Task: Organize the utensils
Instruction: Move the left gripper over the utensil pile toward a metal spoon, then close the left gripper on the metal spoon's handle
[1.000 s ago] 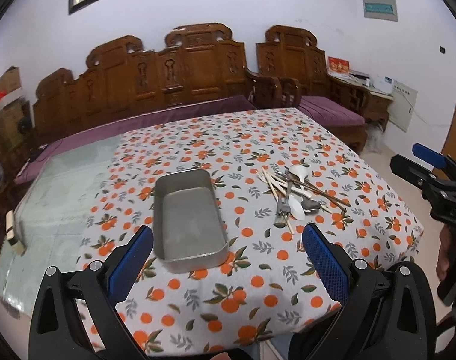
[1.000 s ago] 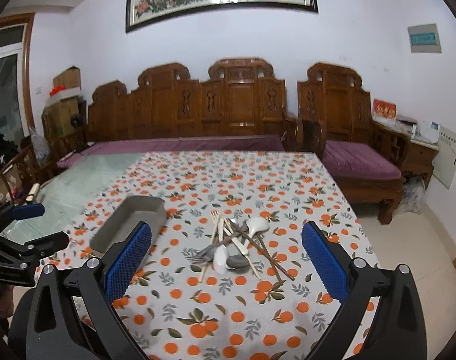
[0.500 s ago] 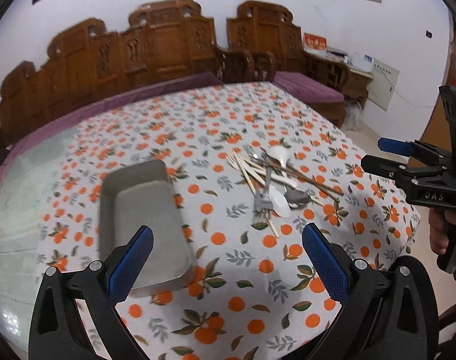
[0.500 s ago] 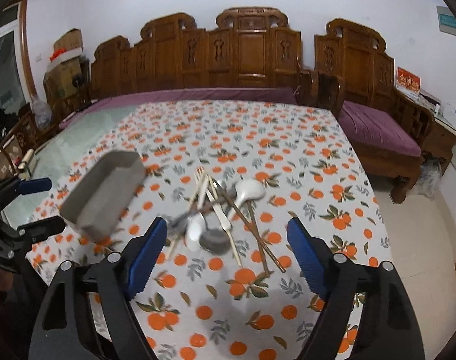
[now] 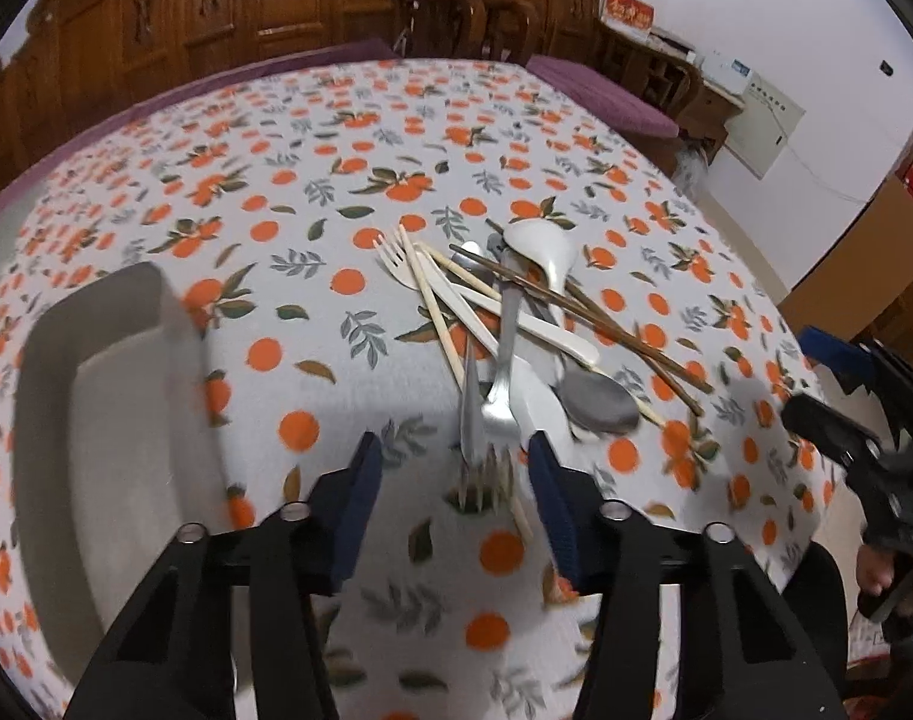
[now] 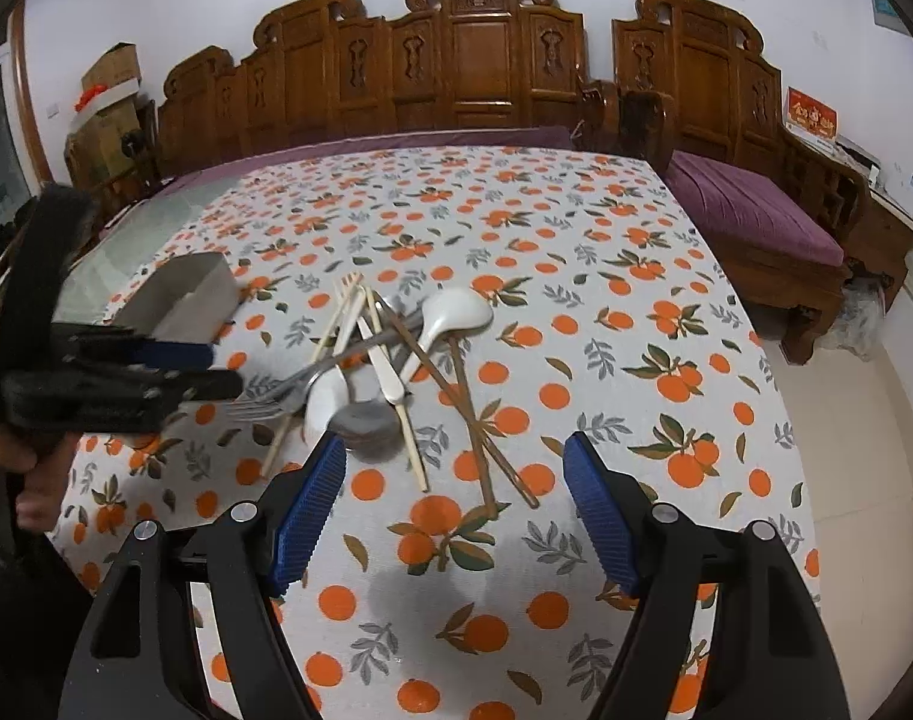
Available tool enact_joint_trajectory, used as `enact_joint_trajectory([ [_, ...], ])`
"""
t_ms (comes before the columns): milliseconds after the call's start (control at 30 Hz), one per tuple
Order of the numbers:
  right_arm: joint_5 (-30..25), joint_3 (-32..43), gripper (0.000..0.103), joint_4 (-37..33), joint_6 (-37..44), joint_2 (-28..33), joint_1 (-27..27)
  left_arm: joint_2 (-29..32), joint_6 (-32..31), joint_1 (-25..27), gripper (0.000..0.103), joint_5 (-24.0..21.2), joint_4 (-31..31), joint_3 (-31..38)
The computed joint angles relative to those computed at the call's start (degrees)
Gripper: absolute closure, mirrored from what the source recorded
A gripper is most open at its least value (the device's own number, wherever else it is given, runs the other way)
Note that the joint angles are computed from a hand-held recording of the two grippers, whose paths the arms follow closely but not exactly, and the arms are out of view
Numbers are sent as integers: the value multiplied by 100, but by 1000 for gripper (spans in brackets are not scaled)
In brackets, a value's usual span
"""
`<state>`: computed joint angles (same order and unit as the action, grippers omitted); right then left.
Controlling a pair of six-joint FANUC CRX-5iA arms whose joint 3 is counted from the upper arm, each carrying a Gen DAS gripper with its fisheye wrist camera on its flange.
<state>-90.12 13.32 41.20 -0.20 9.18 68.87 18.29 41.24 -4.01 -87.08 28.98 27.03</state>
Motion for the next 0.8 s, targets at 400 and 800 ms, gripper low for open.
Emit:
enact_joint_trajectory([
  [400, 10, 29, 26, -25, 94, 32, 3, 823, 785, -232, 84, -617, 76, 764],
  [800, -18, 121, 26, -26, 178, 100, 5, 842, 807, -285, 88, -749, -115, 893],
])
